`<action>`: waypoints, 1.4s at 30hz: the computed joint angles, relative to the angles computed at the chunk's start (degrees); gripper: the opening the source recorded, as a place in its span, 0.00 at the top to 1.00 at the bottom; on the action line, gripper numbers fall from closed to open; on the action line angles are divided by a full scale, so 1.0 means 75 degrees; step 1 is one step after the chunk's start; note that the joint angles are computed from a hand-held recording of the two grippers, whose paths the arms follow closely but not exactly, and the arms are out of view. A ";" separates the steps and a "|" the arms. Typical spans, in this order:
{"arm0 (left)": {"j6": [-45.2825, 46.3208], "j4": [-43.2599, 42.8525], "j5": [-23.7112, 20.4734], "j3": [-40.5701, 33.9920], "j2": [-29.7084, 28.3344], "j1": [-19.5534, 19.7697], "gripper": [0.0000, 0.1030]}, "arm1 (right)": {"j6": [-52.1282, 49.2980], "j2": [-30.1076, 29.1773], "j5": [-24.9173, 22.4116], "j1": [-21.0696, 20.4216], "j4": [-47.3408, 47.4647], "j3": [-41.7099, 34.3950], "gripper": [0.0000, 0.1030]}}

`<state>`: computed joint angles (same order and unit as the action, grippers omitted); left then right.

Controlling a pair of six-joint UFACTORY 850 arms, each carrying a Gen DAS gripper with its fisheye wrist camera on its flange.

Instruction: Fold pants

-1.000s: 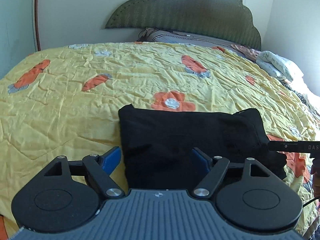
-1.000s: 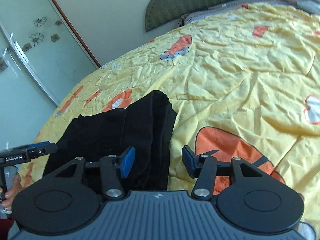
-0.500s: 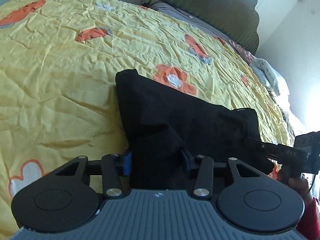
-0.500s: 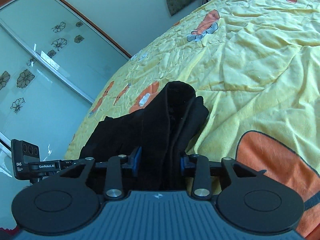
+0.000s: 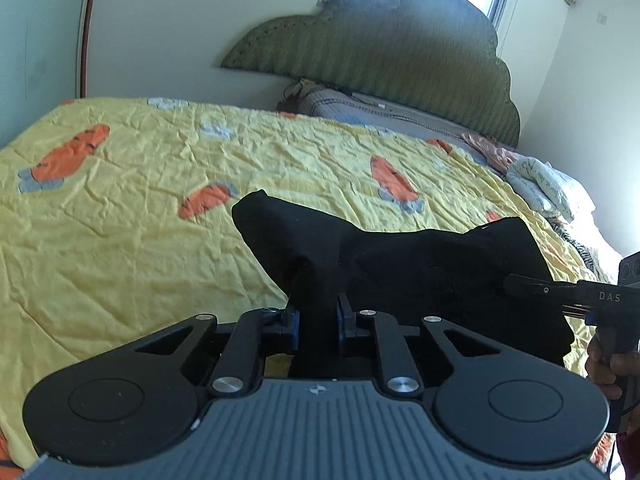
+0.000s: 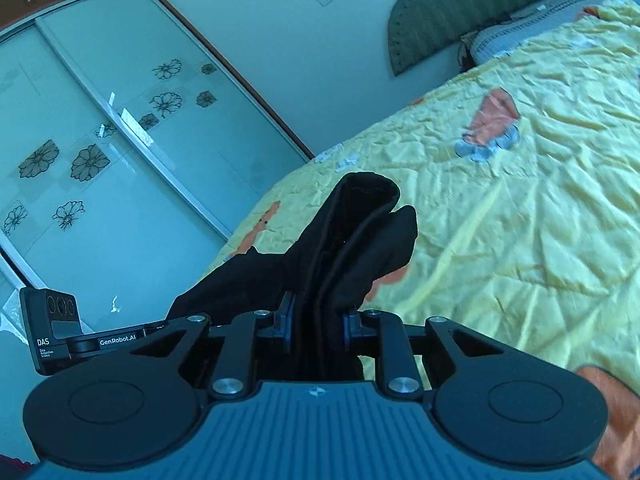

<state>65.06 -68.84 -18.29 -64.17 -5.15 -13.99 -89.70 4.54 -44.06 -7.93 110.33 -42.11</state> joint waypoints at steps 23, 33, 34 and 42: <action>-0.4280 0.4386 0.0458 -0.1384 -0.1620 0.0310 0.41 | -0.4005 -0.0849 0.3391 0.1555 0.2848 -0.1117 0.58; -0.6440 0.6128 0.0676 -0.0744 -0.1016 0.0192 0.37 | -0.7212 -0.0390 0.4092 0.2333 0.6336 -0.0526 0.58; -0.6080 0.5664 0.0517 -0.0684 -0.0939 0.0219 0.37 | -0.7156 -0.0229 0.4039 0.2371 0.6260 -0.0396 0.57; -0.3836 0.2836 -0.0341 -0.0239 -0.0754 0.0492 0.71 | -0.9025 -0.0001 0.4403 0.2700 0.8735 -0.0089 0.52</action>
